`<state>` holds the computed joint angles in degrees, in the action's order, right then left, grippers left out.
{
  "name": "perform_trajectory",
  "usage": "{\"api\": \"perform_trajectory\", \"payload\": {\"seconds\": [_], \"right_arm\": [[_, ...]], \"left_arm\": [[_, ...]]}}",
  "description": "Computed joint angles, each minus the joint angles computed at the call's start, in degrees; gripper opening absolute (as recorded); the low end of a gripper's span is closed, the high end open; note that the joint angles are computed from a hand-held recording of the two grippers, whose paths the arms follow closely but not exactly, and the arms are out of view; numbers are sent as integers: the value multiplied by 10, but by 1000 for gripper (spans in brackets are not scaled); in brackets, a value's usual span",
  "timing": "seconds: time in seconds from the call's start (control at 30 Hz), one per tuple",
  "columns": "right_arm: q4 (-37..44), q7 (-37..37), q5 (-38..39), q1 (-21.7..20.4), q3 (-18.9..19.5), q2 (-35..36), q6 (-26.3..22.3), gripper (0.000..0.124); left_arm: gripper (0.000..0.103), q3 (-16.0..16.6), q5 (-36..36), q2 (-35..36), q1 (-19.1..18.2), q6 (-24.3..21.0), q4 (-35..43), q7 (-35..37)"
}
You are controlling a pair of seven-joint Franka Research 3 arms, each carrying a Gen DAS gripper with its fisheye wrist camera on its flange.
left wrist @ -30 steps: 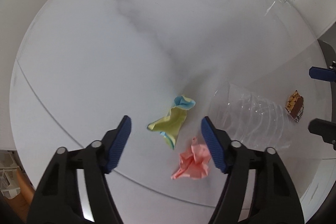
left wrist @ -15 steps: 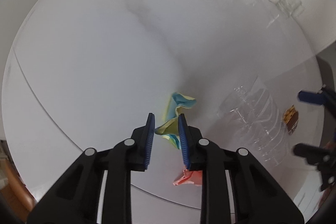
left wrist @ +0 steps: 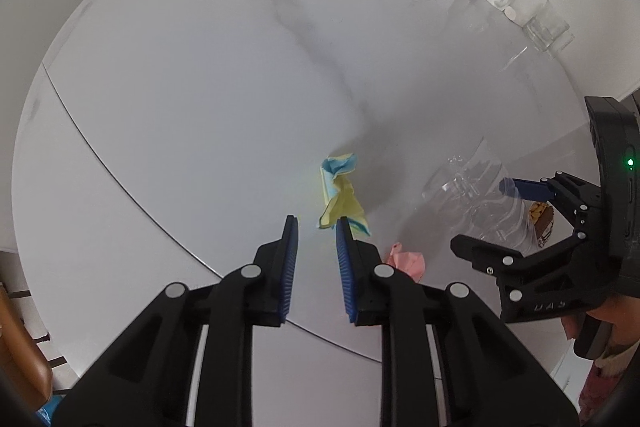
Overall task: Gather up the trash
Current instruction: 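Grasp the yellow crumpled paper with the left gripper while the right gripper grasps the clear plastic bottle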
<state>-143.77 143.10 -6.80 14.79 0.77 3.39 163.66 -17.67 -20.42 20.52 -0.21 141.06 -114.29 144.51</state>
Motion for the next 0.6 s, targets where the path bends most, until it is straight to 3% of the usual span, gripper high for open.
{"api": "perform_trajectory", "payload": {"seconds": [0.07,0.13,0.3,0.47,0.6], "right_arm": [[0,-1,6,-1,0,1,-1,99],[3,0,8,-1,-1,4,-5,99],[-2,-12,28,-1,1,4,-1,99],[-3,-19,36,0,-4,11,7,99],[-14,-14,34,2,-7,5,13,99]], "left_arm": [[27,1,9,6,-6,-2,6,-11],[56,1,13,12,-10,-1,10,-22],[69,-5,35,33,-27,16,19,-47],[69,0,95,67,-51,30,38,-98],[38,-2,134,71,-58,63,25,-120]]}}
